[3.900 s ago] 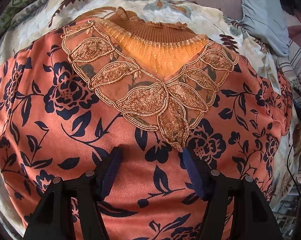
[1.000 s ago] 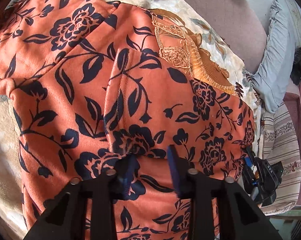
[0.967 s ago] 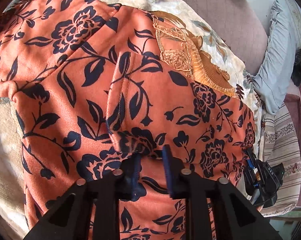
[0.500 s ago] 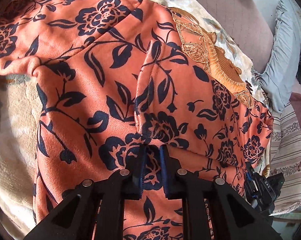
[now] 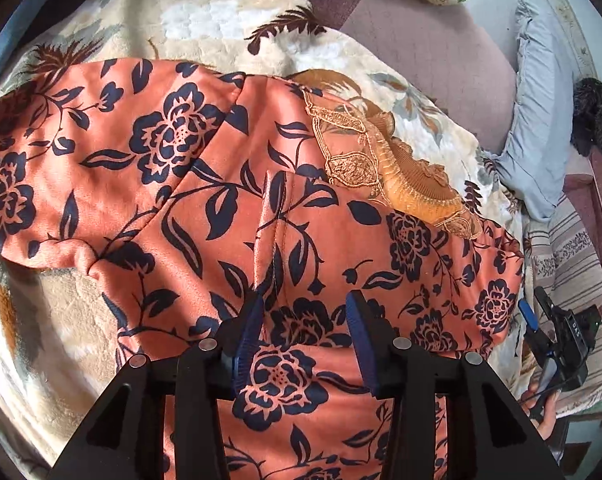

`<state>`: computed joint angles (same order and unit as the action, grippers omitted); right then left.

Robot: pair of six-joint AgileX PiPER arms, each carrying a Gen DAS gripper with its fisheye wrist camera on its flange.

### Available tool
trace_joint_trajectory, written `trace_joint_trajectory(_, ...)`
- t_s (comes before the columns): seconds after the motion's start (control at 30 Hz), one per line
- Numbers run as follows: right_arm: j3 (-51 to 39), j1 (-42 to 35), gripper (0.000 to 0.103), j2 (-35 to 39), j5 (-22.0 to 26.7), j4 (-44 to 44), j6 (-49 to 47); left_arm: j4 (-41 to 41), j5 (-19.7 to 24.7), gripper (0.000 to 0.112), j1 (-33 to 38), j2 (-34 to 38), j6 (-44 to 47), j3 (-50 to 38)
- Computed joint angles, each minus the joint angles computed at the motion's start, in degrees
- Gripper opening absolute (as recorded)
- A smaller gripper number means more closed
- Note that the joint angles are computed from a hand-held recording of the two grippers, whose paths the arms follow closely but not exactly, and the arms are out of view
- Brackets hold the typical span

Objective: Fold small clothes

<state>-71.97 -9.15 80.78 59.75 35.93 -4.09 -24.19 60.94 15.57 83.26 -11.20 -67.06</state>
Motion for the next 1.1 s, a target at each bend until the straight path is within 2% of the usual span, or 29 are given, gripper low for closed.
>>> trace_joint_trajectory(0.13, -5.2, 6.3, 0.053, 8.2, -3.1, -6.8, 3.9, 2.9, -2.1, 0.042, -3.2, 1.3, -2.4, -0.8)
trace_joint_trajectory(0.23, -7.7, 8.0, 0.052, 12.9, -2.8, -8.5, 4.8, 4.4, -2.3, 0.041, -4.2, 2.1, -3.0, -1.5)
trace_joint_trajectory(0.27, -7.9, 8.4, 0.035, 13.4, -3.2, -8.8, 3.9, 4.9, -2.4, 0.041, -4.6, 2.3, -3.3, -1.7)
trace_joint_trajectory(0.33, -8.6, 9.5, 0.008, 13.0, -4.0, -11.9, 2.9, 6.6, -3.2, 0.041, -5.4, 2.3, -4.4, -1.9)
trace_joint_trajectory(0.5, -9.1, 6.6, 0.007, 12.4, -6.8, -16.0, 5.5, 11.2, -4.0, 0.041, -8.0, 4.0, -8.1, -1.9)
trace_joint_trajectory(0.53, -9.3, 6.6, 0.001, 13.0, -7.1, -18.8, 7.3, 12.6, -4.1, 0.041, -8.7, 4.6, -9.2, -1.9)
trace_joint_trajectory(0.57, -9.5, 6.5, 0.0, 13.8, -7.0, -21.6, 9.2, 14.5, -4.3, 0.041, -9.7, 5.2, -10.6, -1.9)
trace_joint_trajectory(0.63, -9.4, 5.1, 0.0, 15.4, -6.7, -24.6, 11.5, 16.0, -4.6, 0.041, -10.7, 5.7, -11.0, -1.7)
trace_joint_trajectory(0.67, -8.9, 3.9, 0.004, 15.6, -6.4, -23.7, 10.8, 16.0, -4.5, 0.041, -10.8, 5.3, -10.9, -1.7)
trace_joint_trajectory(0.73, -6.5, 0.5, 0.005, 13.9, -6.8, -15.4, 4.7, 14.0, -4.1, 0.041, -9.8, 4.6, -9.6, -2.0)
trace_joint_trajectory(0.8, -5.6, -2.3, 0.009, 12.1, -4.0, -4.9, -3.6, 12.3, -3.8, 0.041, -8.5, 4.0, -8.8, -2.1)
trace_joint_trajectory(0.83, -5.8, -3.2, 0.019, 11.7, -1.8, -1.3, -6.4, 11.5, -3.7, 0.041, -7.9, 3.7, -8.4, -2.2)
trace_joint_trajectory(0.87, -6.0, -3.2, 0.04, 11.3, -0.2, 0.6, -7.5, 11.1, -3.7, 0.041, -7.5, 3.4, -8.2, -2.1)
trace_joint_trajectory(0.9, -6.5, -2.9, 0.048, 11.2, 0.7, 0.9, -7.4, 10.9, -3.7, 0.041, -7.4, 3.1, -8.2, -1.9)
trace_joint_trajectory(0.97, -7.2, -1.5, 0.051, 11.0, 0.7, -0.2, -6.0, 10.8, -3.3, 0.041, -7.4, 2.6, -8.2, -1.5)
trace_joint_trajectory(1.03, -6.6, -0.7, 0.051, 10.1, -1.1, 2.6, -7.3, 11.3, -2.8, 0.041, -7.9, 2.1, -8.2, -1.4)
trace_joint_trajectory(1.1, -8.1, 0.5, 0.051, 11.6, -0.3, 5.1, -7.0, 11.5, -2.4, 0.041, -8.0, 1.6, -8.1, -1.3)
